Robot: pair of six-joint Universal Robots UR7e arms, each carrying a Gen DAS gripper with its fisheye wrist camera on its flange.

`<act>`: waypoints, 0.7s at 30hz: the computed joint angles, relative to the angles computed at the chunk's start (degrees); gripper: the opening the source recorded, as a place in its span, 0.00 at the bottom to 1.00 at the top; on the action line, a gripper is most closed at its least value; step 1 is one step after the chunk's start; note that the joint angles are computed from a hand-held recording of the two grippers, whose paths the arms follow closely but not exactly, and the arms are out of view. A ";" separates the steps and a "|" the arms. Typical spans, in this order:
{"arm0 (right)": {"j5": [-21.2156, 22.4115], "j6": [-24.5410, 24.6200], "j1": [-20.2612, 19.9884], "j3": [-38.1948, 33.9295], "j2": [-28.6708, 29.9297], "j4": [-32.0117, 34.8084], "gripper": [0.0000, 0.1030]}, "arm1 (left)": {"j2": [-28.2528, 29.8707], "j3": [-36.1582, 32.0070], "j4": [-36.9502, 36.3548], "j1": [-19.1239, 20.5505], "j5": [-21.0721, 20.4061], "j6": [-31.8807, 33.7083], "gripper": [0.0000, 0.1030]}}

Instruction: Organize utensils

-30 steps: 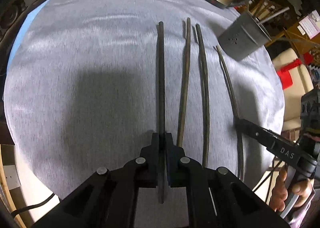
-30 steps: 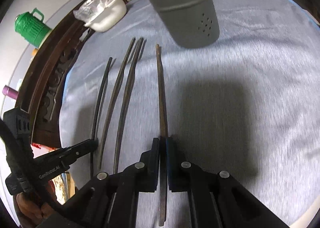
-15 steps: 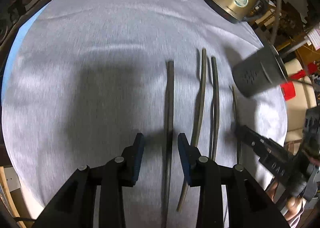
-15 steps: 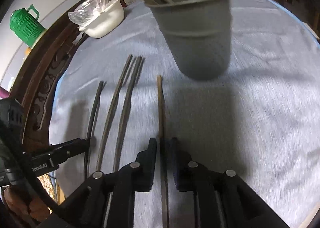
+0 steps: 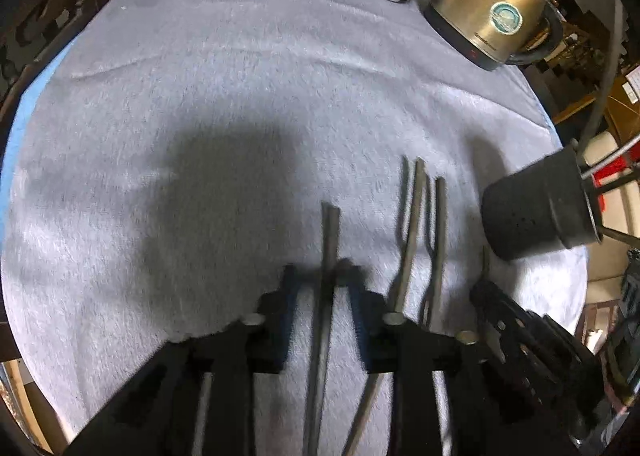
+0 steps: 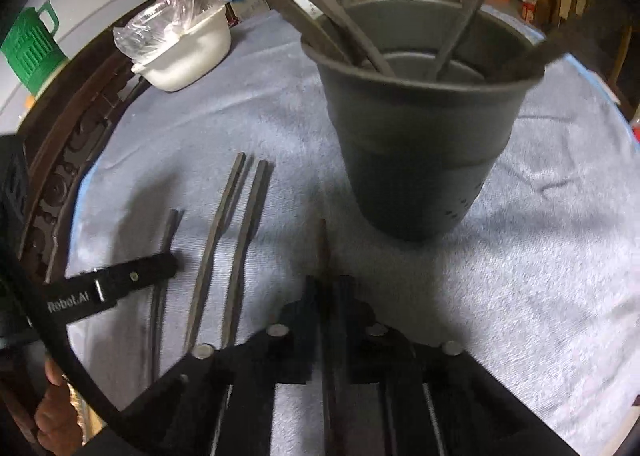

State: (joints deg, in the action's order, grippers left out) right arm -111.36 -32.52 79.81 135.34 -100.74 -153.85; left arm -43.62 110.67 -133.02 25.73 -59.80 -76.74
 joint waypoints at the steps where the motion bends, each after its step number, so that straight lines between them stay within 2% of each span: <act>1: 0.31 -0.23 -0.12 0.02 -0.20 0.19 0.06 | 0.10 -0.09 0.37 0.17 0.38 -0.22 0.06; 4: 1.77 -0.94 -0.68 0.26 -1.81 1.36 0.06 | -0.86 1.50 -2.04 -0.51 1.18 0.14 0.06; 8: 7.30 -3.40 -1.66 0.82 -7.67 4.77 0.06 | -2.68 2.52 -1.96 -3.25 4.13 -1.25 0.06; 16: 17.35 -6.77 -2.11 -0.31 -18.32 12.89 0.06 | -8.75 2.87 4.84 -11.74 11.20 -3.71 0.06; 21: 24.51 -8.04 -3.27 -1.42 -23.80 16.09 0.06 | -9.62 0.98 6.60 -14.90 15.32 -2.69 0.06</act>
State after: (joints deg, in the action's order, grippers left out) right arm -86.85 -40.56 76.54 133.92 -124.54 -137.76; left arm -53.24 111.65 -126.42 10.83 -44.47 -79.42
